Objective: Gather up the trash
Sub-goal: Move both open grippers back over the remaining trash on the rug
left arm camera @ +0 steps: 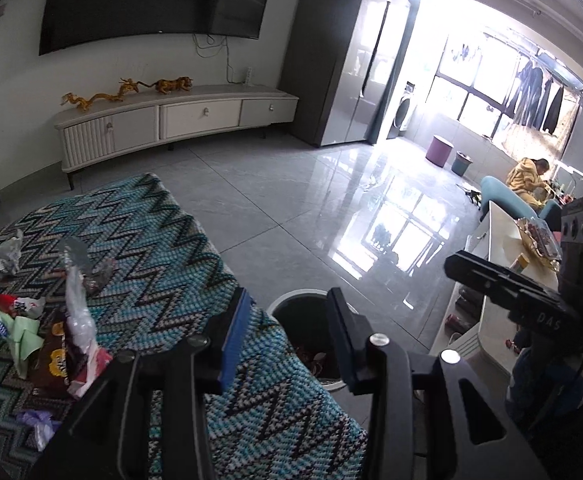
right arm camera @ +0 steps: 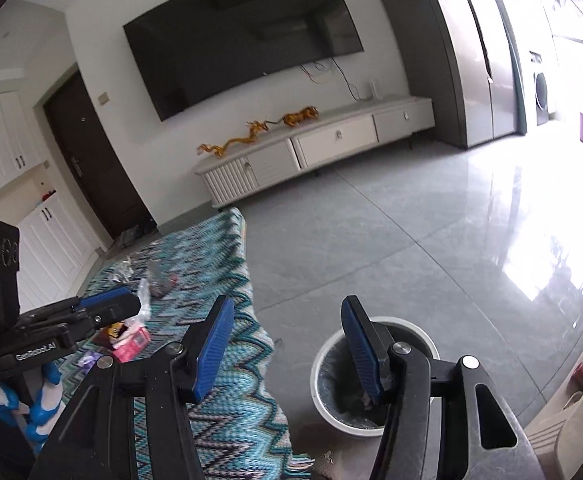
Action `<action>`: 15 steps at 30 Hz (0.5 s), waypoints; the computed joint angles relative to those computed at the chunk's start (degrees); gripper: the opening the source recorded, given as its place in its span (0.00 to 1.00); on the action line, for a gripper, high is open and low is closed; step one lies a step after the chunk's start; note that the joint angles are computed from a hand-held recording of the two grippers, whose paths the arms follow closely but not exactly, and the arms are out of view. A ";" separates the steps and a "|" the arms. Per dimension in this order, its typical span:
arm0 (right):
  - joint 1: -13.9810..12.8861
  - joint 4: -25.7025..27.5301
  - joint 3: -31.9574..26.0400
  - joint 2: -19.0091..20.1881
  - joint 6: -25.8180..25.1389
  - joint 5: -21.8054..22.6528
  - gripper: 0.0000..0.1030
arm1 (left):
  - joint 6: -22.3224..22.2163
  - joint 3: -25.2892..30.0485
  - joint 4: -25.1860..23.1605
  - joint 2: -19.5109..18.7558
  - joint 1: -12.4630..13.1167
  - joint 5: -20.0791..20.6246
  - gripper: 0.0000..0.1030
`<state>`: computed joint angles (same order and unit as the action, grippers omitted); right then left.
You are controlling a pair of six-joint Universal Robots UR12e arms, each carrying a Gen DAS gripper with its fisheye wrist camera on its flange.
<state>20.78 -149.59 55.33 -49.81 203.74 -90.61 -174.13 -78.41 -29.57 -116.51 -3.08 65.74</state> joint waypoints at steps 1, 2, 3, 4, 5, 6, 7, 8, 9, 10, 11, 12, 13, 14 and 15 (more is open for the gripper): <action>0.22 -0.31 -0.36 -0.01 -0.50 -0.02 0.53 | -0.53 -0.52 0.84 0.36 0.41 0.42 0.45; 0.48 -0.68 -0.73 -0.01 -1.09 0.04 0.54 | -1.18 -1.58 2.06 0.99 0.94 1.07 0.45; 0.75 -0.97 -1.17 0.03 -1.83 0.13 0.54 | -1.84 -2.43 2.84 1.52 1.46 1.57 0.45; 0.93 -1.19 -1.34 -0.02 -2.38 0.24 0.55 | -2.58 -3.27 3.52 2.08 2.09 1.81 0.45; 1.21 -1.35 -1.93 0.10 -3.19 0.41 0.56 | -3.38 -4.14 4.25 2.65 2.73 2.20 0.46; 1.37 -1.52 -2.16 0.13 -3.62 0.55 0.57 | -4.07 -4.93 4.96 3.12 3.32 2.66 0.46; 1.56 -1.61 -2.73 0.32 -4.03 0.83 0.57 | -4.83 -5.73 5.64 3.62 3.95 3.16 0.46; 1.77 -1.70 -3.41 0.57 -4.47 1.23 0.57 | -5.74 -6.63 6.38 4.22 4.61 3.62 0.46; 1.93 -1.76 -3.62 0.59 -4.78 1.37 0.57 | -6.42 -7.41 7.16 4.73 5.23 4.01 0.46; 2.16 -1.72 -4.09 0.73 -5.23 1.41 0.57 | -7.01 -8.26 8.15 5.31 5.83 4.63 0.46; 2.39 -1.62 -4.82 1.03 -5.77 1.55 0.57 | -7.55 -9.11 9.12 5.88 6.46 5.38 0.46; 2.55 -1.59 -5.38 1.27 -6.19 1.78 0.57 | -8.06 -9.85 9.89 6.41 7.12 5.89 0.46; 2.74 -1.46 -6.22 1.62 -6.74 2.28 0.57 | -8.45 -10.41 10.40 6.81 7.72 6.17 0.46; 2.84 -1.47 -6.68 1.82 -7.15 2.67 0.57 | -8.95 -11.03 10.96 7.27 8.34 6.62 0.46; 2.95 -1.56 -6.99 1.93 -7.59 3.00 0.57 | -9.36 -11.55 11.40 7.68 8.81 7.11 0.46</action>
<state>23.73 -151.15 48.33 -47.88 196.15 -87.61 -183.49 -89.96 -18.17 -108.84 5.73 72.85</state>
